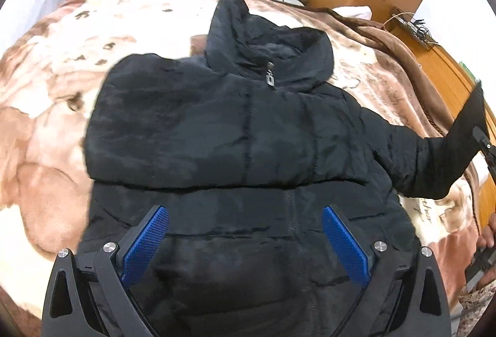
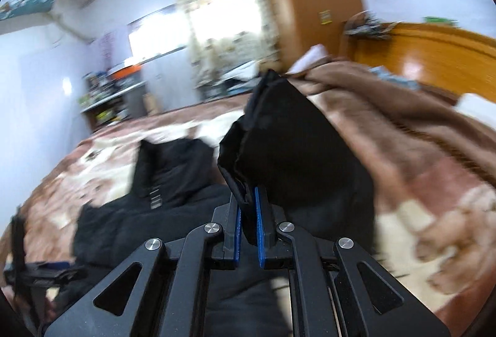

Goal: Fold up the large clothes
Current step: 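Fold the held sleeve across the jacket body and open the right gripper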

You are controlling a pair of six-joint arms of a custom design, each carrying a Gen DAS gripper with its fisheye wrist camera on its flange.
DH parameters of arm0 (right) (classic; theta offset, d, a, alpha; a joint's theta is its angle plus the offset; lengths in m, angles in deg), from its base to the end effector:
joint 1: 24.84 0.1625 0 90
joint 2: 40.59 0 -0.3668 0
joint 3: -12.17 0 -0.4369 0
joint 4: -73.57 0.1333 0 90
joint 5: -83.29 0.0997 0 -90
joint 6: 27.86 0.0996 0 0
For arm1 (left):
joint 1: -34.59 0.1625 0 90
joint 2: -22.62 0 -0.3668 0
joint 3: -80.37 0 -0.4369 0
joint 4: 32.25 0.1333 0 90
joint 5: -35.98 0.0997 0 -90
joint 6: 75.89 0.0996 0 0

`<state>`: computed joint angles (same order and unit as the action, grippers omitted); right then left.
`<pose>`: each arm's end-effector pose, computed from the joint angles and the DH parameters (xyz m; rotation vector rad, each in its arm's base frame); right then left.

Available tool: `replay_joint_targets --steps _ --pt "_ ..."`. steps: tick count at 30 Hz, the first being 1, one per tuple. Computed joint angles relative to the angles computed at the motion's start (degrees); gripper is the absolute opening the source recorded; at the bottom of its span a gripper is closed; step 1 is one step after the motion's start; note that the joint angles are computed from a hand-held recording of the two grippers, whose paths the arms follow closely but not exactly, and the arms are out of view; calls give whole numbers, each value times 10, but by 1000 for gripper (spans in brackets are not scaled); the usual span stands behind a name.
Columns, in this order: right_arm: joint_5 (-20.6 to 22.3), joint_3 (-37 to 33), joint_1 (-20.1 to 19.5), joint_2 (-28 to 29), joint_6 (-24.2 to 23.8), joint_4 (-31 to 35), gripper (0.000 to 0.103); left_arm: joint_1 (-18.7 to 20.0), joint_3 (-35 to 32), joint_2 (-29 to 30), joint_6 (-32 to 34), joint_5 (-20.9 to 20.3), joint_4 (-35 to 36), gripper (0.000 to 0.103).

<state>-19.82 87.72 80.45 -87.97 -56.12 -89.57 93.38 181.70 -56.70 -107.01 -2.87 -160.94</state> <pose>0.3105 -0.7161 0.2280 0.8629 -2.4988 1.0517 -0.1235 -0.6109 0.3280 -0.1645 2.3718 -0.8849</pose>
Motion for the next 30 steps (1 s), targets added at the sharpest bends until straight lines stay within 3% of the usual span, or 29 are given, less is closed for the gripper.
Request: replay_joint_targets --steps 5,9,14,16,19,23,30 --pt "25 -2 6 28 -12 60 8 10 6 -20 -9 -10 2 100" --pt "35 -15 5 51 -10 132 8 22 6 -26 -18 -45 -15 100" --pt "43 5 0 51 -5 160 12 30 -5 -14 -25 -71 -35 99" --pt "46 9 -3 48 -6 171 15 29 -13 -4 -29 -72 -32 99" --pt "61 24 -10 31 -1 180 30 22 -21 11 -17 -67 -37 99" --pt "93 48 -23 5 21 185 59 20 -48 42 -18 -85 -28 99" --pt "105 94 -46 -52 61 157 59 19 -122 131 9 -149 -17 99"
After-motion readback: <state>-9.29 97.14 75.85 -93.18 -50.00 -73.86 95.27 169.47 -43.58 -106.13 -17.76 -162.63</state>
